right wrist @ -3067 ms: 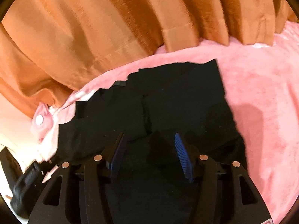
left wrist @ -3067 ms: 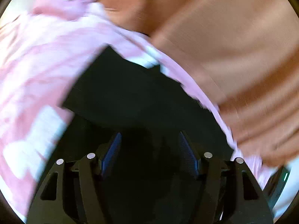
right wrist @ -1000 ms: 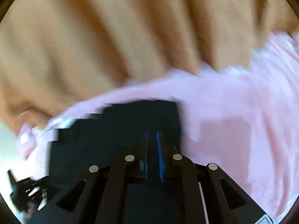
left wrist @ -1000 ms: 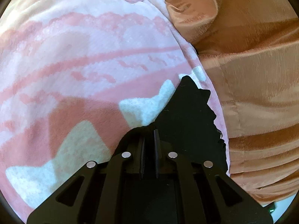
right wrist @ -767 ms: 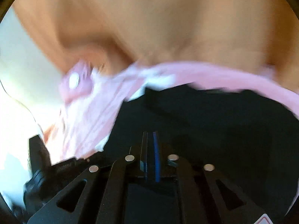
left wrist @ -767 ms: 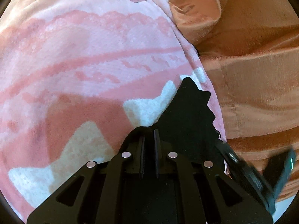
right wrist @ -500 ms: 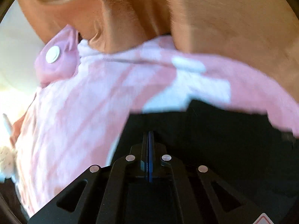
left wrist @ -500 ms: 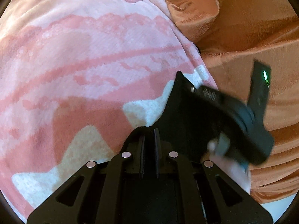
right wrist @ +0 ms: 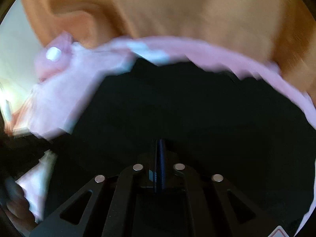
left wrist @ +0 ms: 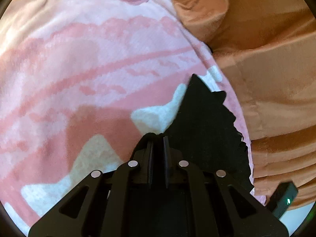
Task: Fold small clothes
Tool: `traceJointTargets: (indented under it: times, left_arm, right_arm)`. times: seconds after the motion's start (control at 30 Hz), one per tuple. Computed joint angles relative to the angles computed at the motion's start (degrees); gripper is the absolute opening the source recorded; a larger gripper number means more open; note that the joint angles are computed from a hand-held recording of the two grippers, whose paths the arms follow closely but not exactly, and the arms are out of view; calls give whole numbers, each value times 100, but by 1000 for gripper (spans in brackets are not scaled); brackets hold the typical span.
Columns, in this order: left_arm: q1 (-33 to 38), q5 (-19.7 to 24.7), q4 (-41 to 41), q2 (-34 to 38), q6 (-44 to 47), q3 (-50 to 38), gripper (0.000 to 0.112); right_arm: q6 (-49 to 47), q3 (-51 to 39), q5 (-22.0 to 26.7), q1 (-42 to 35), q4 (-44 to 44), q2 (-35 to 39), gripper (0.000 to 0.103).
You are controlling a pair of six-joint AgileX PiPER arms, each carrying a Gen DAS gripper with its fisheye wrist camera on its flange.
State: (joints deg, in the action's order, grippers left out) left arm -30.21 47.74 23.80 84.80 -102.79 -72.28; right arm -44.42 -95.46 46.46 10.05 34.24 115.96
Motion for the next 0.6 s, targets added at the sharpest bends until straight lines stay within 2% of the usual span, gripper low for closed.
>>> traceJointTargets:
  times: [0.03, 0.07, 0.13, 0.17, 0.23, 0.33, 0.4, 0.5, 0.6]
  left_arm:
    - [41, -121, -10, -67, -29, 114, 9]
    - [82, -153, -54, -73, 28, 123, 9]
    - [89, -158, -53, -72, 28, 128, 9]
    - [60, -116, -12, -47, -5, 98, 9]
    - [10, 25, 26, 18, 23, -11, 9]
    - [-21, 139, 73, 85, 1, -111, 9]
    - [-41, 191, 97, 109, -6, -148, 9]
    - [-75, 328, 129, 176, 41, -257, 9]
    - [-102, 439, 159, 232, 74, -343, 9]
  right_arm:
    - [-73, -8, 215, -202, 266, -23, 0]
    - [6, 151, 200, -444, 315, -236, 0]
    - [-290, 603, -193, -834, 572, -642, 8]
    - [-206, 573, -232, -1134, 487, -698, 13]
    - [101, 333, -99, -1833, 467, -629, 17]
    - [165, 77, 217, -2671, 921, -373, 31]
    - [382, -3, 248, -2759, 901, -174, 31]
    - [335, -269, 557, -2783, 1043, 121, 31]
    - [422, -247, 326, -2438, 794, 164, 32]
